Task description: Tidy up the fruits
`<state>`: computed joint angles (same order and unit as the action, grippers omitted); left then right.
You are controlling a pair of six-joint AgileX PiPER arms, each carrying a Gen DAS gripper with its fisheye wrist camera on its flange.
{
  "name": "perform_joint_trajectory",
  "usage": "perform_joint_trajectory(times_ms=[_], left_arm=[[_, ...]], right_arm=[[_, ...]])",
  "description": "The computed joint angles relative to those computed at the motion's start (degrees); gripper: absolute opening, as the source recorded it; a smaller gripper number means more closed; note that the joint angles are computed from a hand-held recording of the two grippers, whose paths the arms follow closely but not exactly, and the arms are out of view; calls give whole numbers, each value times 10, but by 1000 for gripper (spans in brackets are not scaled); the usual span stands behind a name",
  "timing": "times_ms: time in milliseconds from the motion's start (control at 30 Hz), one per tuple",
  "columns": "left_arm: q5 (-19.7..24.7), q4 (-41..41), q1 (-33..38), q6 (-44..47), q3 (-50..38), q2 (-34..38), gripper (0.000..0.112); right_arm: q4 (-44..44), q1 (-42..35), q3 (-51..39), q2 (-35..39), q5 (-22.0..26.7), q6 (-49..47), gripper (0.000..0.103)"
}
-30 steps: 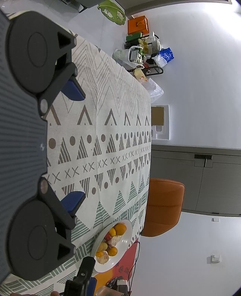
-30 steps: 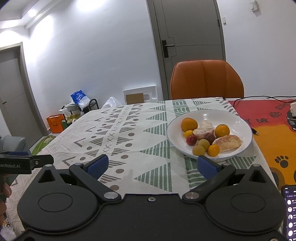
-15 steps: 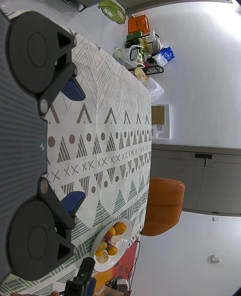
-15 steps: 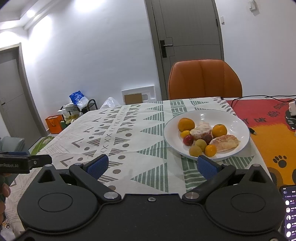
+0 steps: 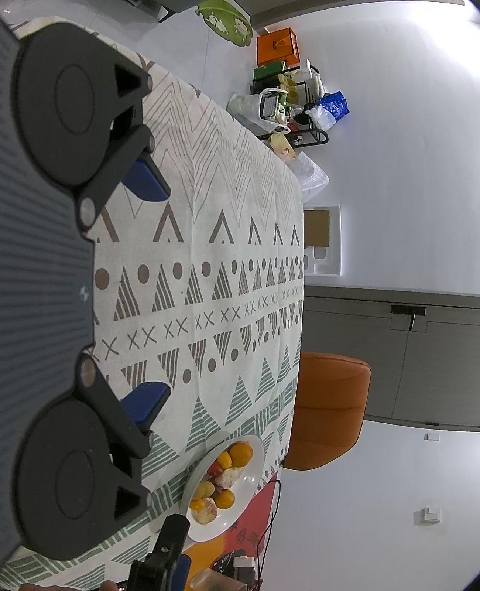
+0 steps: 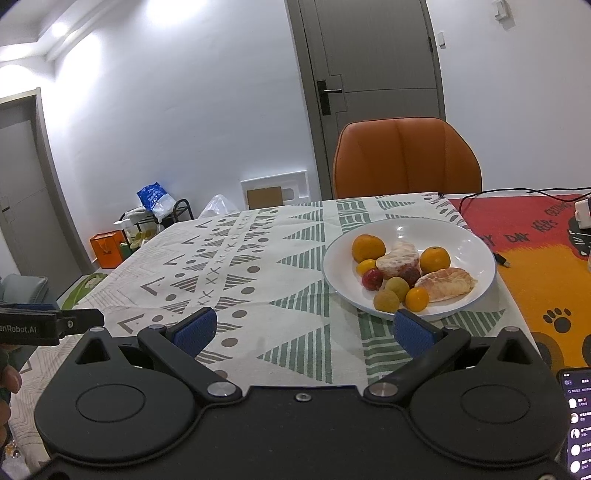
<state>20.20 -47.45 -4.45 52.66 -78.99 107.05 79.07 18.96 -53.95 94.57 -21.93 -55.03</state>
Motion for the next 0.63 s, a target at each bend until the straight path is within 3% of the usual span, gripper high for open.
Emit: perform_joint_trajectory(times_ms=[633], left_arm=[[4,10,-6,-7,-12,17,103]], right_arm=[[-11,-6,6,10,0,17,103]])
